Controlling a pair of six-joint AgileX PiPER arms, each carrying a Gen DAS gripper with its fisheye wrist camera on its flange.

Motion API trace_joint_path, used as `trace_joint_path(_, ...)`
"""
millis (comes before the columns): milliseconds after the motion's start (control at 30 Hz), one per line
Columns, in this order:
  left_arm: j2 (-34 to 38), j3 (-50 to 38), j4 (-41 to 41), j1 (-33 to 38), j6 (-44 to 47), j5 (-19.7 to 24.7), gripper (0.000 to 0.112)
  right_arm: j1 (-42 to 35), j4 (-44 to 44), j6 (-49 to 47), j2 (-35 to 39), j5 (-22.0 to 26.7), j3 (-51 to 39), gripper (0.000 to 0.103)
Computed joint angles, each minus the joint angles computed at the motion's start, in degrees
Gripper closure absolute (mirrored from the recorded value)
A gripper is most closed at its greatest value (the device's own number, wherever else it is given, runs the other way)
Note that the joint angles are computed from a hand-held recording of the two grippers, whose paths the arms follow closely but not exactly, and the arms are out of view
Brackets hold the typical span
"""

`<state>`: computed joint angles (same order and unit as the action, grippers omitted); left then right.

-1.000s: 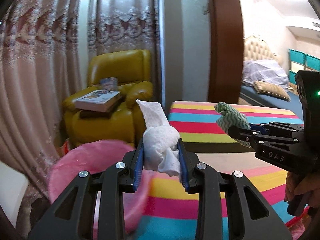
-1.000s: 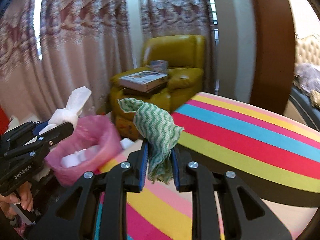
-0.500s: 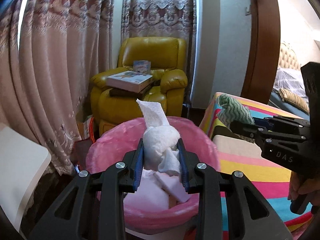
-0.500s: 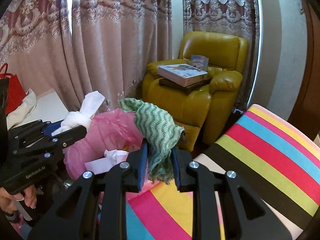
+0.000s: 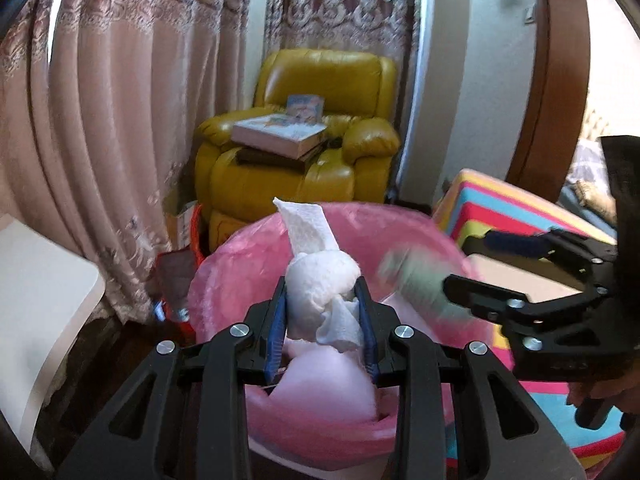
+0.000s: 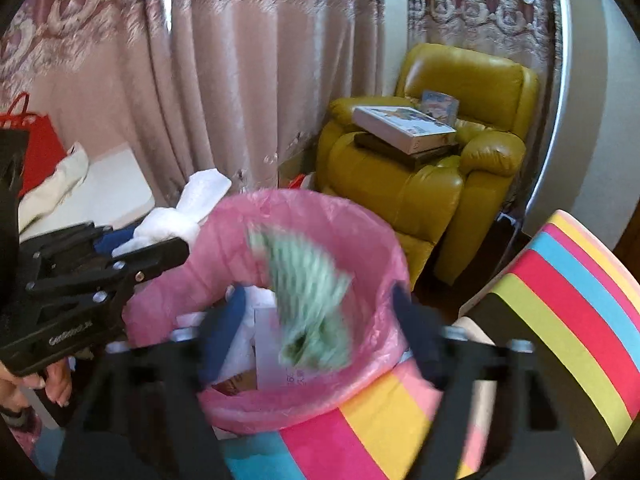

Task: Collect trash

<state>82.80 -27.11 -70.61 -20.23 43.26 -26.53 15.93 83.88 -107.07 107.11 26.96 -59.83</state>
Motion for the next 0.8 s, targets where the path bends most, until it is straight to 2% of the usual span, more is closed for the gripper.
trace_joint_path(200,-0.19,0.29,-8.7,-3.3,5.86,-4.64,0.077,-6.41,2.88,-2.52,-2.8,5.64,3.13,0.028)
trace_joint_path(233,-0.51,0.33,-9.78,-4.24,6.33,-5.31,0.068,-7.63,3.19,-3.2,-3.22,6.59,3.67,0.027)
trace_joint_path(267,-0.42,0.27,-11.22,-6.16,6.15,-7.66,0.05,-9.02,3.87,-4.27,-3.73,7.62,4.47,0.024)
trace_joint_path(300,-0.84,0.99,-10.37,-7.25,4.64,-8.93,0.017,-10.56,4.53,-4.96,-4.32,8.69,5.17,0.021)
trace_joint_path(367,0.22,0.43,-11.61,-10.65,4.08,-13.82,0.016,-13.29,4.27,-4.58,-4.72,10.77,5.58,0.02)
trace_joint_path(433,1.13,-0.86,-12.3,-10.56,5.18,-12.28,0.016,-15.1,3.47,-4.25,-5.4,11.95,6.02,0.02)
trace_joint_path(567,1.83,-1.98,-14.77,-14.3,5.35,-15.38,0.016,-18.61,3.42,-6.05,-7.02,14.65,7.65,0.02)
trace_joint_path(800,3.15,-4.97,-21.17,-22.88,6.46,-24.73,0.016,-24.63,5.15,-10.02,-9.98,17.7,10.71,0.011)
